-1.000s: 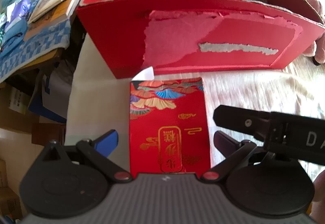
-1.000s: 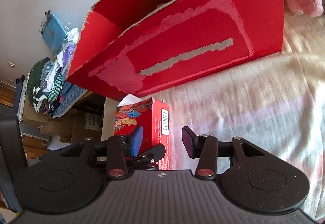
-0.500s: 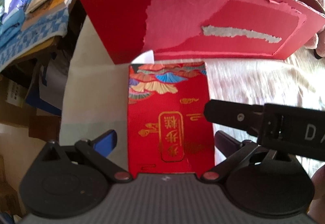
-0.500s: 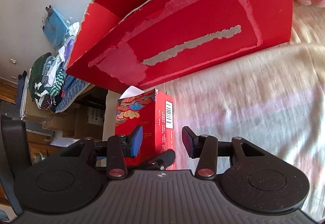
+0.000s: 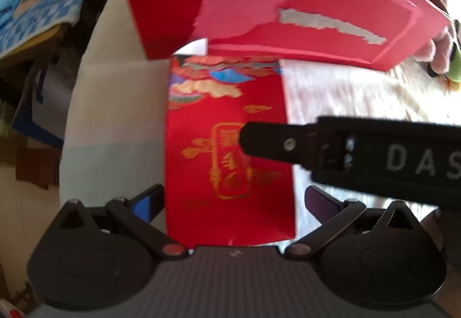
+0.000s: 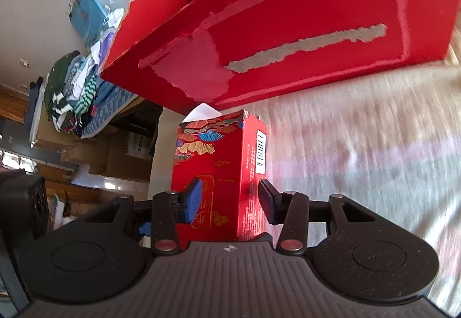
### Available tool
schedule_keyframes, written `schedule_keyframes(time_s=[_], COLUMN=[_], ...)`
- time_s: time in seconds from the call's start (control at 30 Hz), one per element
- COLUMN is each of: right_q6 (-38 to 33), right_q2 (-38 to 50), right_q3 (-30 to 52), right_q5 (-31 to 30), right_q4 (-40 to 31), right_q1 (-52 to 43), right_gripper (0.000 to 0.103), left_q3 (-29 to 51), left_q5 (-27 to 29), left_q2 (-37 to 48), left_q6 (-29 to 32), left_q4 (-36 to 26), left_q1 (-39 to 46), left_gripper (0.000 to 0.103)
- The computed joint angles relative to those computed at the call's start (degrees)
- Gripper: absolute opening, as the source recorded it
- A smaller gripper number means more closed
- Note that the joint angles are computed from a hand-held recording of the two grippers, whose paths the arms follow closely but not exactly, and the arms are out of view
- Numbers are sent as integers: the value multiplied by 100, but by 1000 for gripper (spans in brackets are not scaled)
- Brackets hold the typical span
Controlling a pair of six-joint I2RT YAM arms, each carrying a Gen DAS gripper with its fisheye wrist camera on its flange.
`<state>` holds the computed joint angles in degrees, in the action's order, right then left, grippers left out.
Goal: Organize objects
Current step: 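Close the right gripper around the red printed carton, then lift the red carton with the right gripper and carry it over the red box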
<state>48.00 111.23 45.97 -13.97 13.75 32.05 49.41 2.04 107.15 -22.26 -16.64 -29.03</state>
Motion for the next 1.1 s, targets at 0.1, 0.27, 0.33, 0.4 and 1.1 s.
schedule_keyframes(time_s=[0.1,0.27,0.33,0.4,1.1], right_q6=[-119,-151,-214,-219,564], right_q2=[225,354,239,70,-5354], right_q3=[190,136,41,-108,-2925], right_q5=[-13,-236,-252,-267,1210], right_q4=[-49,166,136,80,-1732], right_q1=[30,-64,-114,-195,-1474], right_gripper=[54,57,54,53,51], left_q3=[-66,-129,-87,81,2233], left_q5=[252,152,27,92,1140], left_q2=[36,-5,38,113,576], left_q6=[-110,51,134,229,2442], left_q4=[153,376,347,188,-752], left_q1=[241,234,145,57,-1404], left_gripper=[99,87,87,87,87])
